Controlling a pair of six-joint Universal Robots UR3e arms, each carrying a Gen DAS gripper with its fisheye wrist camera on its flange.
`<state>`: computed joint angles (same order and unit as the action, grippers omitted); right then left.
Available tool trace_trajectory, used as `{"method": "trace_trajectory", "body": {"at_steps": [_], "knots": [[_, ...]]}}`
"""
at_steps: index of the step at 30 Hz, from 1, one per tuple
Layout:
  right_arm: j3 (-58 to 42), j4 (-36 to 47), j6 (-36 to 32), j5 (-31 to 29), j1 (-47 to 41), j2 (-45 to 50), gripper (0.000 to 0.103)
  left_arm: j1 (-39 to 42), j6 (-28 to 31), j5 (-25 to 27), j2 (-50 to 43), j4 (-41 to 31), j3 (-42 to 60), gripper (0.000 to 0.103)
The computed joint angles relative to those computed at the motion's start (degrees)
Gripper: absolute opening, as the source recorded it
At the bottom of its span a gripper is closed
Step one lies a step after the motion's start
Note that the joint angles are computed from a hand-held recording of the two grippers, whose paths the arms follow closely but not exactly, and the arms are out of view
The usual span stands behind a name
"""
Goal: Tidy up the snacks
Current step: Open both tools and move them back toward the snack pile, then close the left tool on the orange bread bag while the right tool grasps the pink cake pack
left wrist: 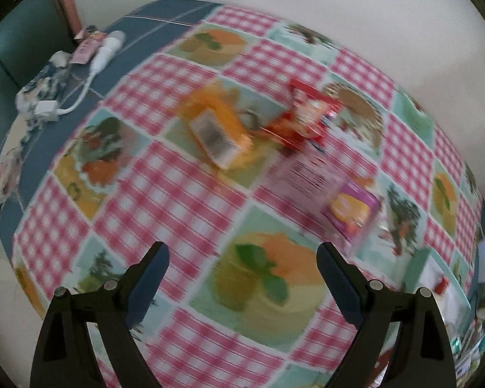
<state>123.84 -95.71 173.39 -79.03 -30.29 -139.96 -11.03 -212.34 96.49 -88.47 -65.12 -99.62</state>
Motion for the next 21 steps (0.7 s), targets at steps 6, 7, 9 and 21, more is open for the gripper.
{"method": "trace_trajectory", "body": {"at_steps": [6,7,9,21], "knots": [[1.22,-4.32,2.99,0.76,3.63,1.79,0.103,3.57,2.03,1.95,2.18,0.3,-1.69,0.093],[1.38,-5.5,3.84,0.61,4.68,2.44,0.103,4.34,2.47,2.13,2.62,0.39,-1.97,0.093],[1.61,-7.52,5.26,0.33,6.42,3.47,0.103,5.63,3.38,2.01,3.36,0.42,-2.35,0.093],[-0.78,-25.08,16.82,-3.72,22.35,17.74,0.103,13.12,8.76,-0.23,5.41,2.07,-4.09,0.099]]}}
